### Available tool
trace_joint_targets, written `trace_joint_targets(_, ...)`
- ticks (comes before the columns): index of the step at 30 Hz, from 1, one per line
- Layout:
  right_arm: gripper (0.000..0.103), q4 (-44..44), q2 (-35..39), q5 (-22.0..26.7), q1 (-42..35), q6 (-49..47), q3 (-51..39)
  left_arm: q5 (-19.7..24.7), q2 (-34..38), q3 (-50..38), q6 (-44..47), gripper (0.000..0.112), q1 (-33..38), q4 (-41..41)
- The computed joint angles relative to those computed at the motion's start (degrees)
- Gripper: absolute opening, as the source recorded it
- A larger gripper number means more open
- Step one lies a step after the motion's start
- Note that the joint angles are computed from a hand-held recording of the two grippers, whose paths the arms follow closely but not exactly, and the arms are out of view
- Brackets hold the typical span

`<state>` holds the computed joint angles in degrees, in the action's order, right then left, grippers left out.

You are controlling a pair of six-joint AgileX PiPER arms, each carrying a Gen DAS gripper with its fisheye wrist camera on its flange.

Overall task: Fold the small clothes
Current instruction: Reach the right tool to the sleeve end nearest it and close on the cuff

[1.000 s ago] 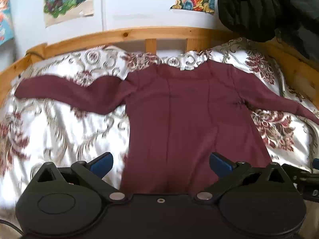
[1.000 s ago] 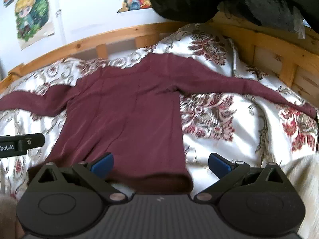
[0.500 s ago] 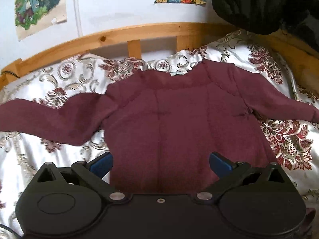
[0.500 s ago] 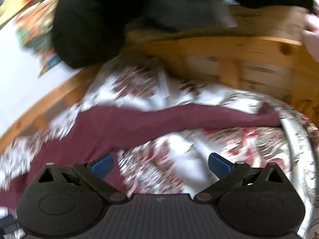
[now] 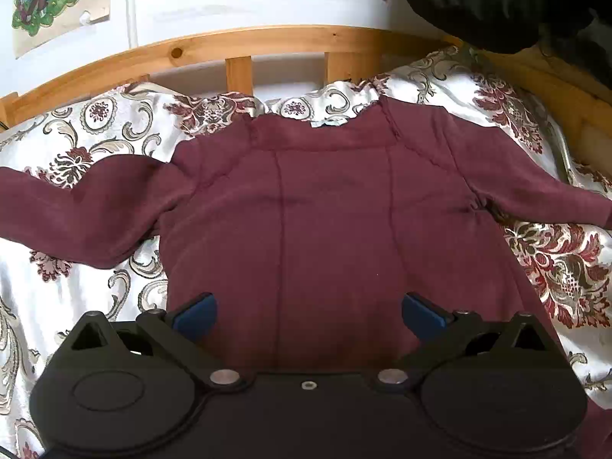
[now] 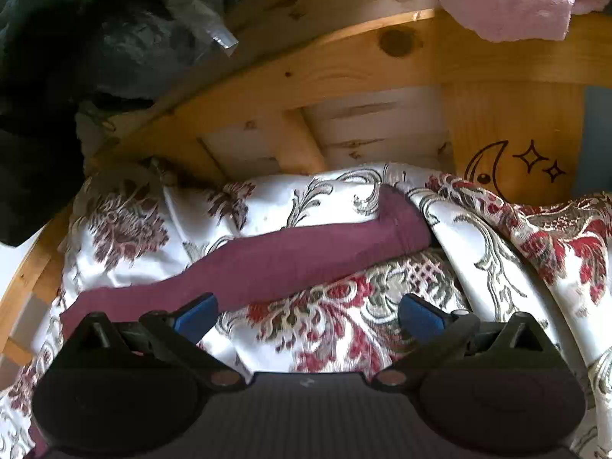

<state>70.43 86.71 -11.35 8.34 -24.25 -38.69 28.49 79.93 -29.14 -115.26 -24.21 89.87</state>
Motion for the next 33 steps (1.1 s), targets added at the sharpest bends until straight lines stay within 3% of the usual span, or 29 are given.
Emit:
trace_joint_targets(3,0.103,5.2,1.6,-1.6,1.1,-1.6,-1.5,-0.7,-0.2,0.7,-1.2,0.102,0.1,1.6)
trace_joint_targets(9,0.101,-6.1,3.8,-11.2,3.8,19.1,0.0,-1.0,-1.3,1.8,-2.1,0.102,-0.5,2.8)
trace_joint_targets(12,0.087,-2.8,5.1,-16.6,5.9,18.5,-0.1,0.4,-1.4,1.8,0.8,0.102,-1.4,0.2)
trace_joint_targets(14,0.069,-1.3,5.6,-19.2,7.0,17.9,0.0,0.7,-2.1,2.2,0.9,0.102,-1.6,0.2)
trace_joint_targets(15,0.066,-0.2,5.8,-20.2,7.5,17.1,0.0,0.2,-2.6,2.7,0.5,0.102,-1.3,0.6)
trace_joint_targets(18,0.049,2.4,6.6,-21.9,8.0,14.0,-0.7,-1.5,-3.3,3.1,0.2,0.102,0.0,0.6)
trace_joint_targets(20,0.027,3.7,6.8,-22.1,8.0,12.5,-1.0,-1.9,-3.2,2.9,0.8,0.102,0.5,-0.1)
trace_joint_targets(23,0.008,4.0,6.9,-21.9,7.8,13.0,-1.0,-2.2,-3.5,2.9,1.2,0.102,1.3,-0.4)
trace_joint_targets(26,0.001,2.1,7.0,-24.3,8.9,15.2,-0.2,-3.5,-4.7,3.6,-0.5,0.102,2.8,1.4)
trace_joint_targets(29,0.001,1.1,6.9,-26.8,10.4,16.1,0.3,-5.4,-5.8,4.2,-2.2,0.102,4.8,3.2)
trace_joint_targets(31,0.002,-5.1,5.4,-21.2,7.5,23.1,1.9,-6.7,-6.2,4.5,-2.7,0.102,6.3,3.8)
trace_joint_targets(33,0.015,-12.8,3.4,-16.9,4.8,34.6,4.8,-7.8,-6.5,4.5,-2.4,0.102,7.5,3.3)
